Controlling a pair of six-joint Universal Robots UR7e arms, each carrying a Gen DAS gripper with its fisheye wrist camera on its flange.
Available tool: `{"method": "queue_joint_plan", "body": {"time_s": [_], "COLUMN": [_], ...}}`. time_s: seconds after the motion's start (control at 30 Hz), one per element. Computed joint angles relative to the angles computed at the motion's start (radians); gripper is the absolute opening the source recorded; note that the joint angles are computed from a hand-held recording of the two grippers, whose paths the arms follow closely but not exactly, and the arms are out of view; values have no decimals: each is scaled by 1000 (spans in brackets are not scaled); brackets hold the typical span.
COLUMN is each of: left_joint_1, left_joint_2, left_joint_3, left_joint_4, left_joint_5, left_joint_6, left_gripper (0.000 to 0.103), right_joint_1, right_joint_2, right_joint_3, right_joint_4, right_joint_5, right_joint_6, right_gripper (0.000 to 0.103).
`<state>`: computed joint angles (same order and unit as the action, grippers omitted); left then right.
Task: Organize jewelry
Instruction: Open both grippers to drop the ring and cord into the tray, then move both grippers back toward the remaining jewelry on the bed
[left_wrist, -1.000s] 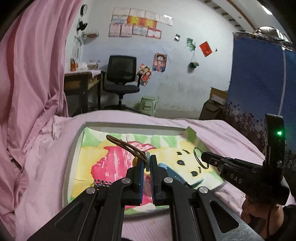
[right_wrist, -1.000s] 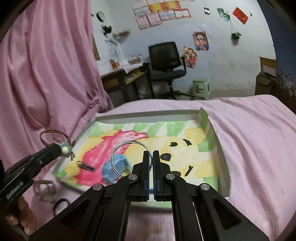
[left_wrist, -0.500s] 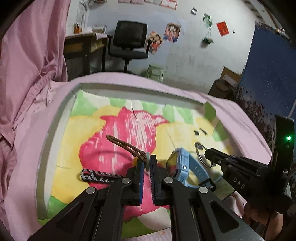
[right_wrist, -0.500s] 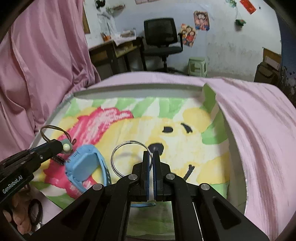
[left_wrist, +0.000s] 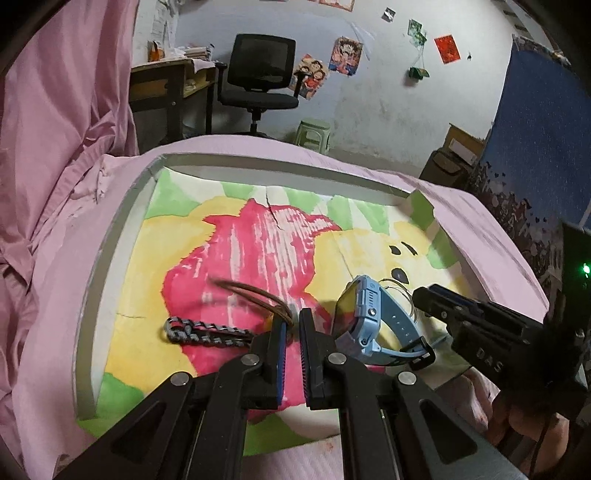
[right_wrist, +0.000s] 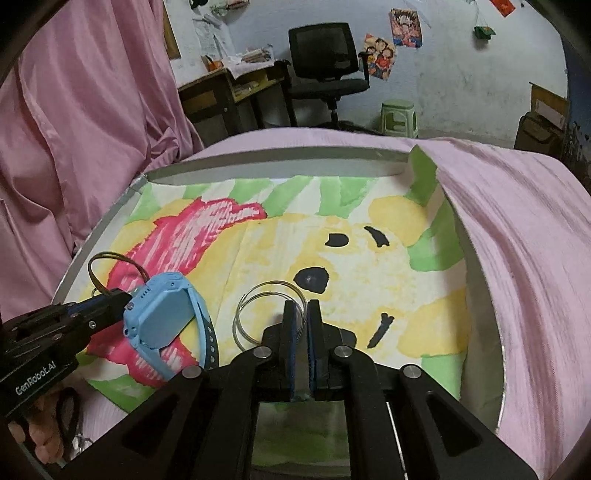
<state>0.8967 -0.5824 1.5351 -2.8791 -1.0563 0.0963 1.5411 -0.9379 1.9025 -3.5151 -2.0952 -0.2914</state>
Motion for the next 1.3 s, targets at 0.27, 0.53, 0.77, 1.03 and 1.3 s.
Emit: {"method": "queue_joint_plan", "body": {"time_s": [0.27, 0.53, 0.77, 1.03, 1.3], "left_joint_1": [-6, -27, -53, -93, -120], "left_joint_2": [-38, -71, -102, -124, -163], "left_joint_3": [76, 168, 268, 382, 487], "left_joint_4": [-120, -308, -492, -732, -824], "left_joint_5": [-14, -18, -4, 41, 56], "left_joint_6": [15, 77, 133, 215, 228], "left_gripper": [26, 57, 78, 99, 102], "right_joint_1": [9, 13, 23, 54, 83], "right_joint_2": [-16, -31, -39, -37, -24], "right_joint_3": [74, 133, 197, 277, 349], "right_joint_4": [-186, -330, -462, -634, -806], "right_joint_5": [33, 91, 128, 134, 147], "right_joint_6": [-70, -97, -134, -213, -282], "right_gripper": [33, 50, 65, 84, 99]}}
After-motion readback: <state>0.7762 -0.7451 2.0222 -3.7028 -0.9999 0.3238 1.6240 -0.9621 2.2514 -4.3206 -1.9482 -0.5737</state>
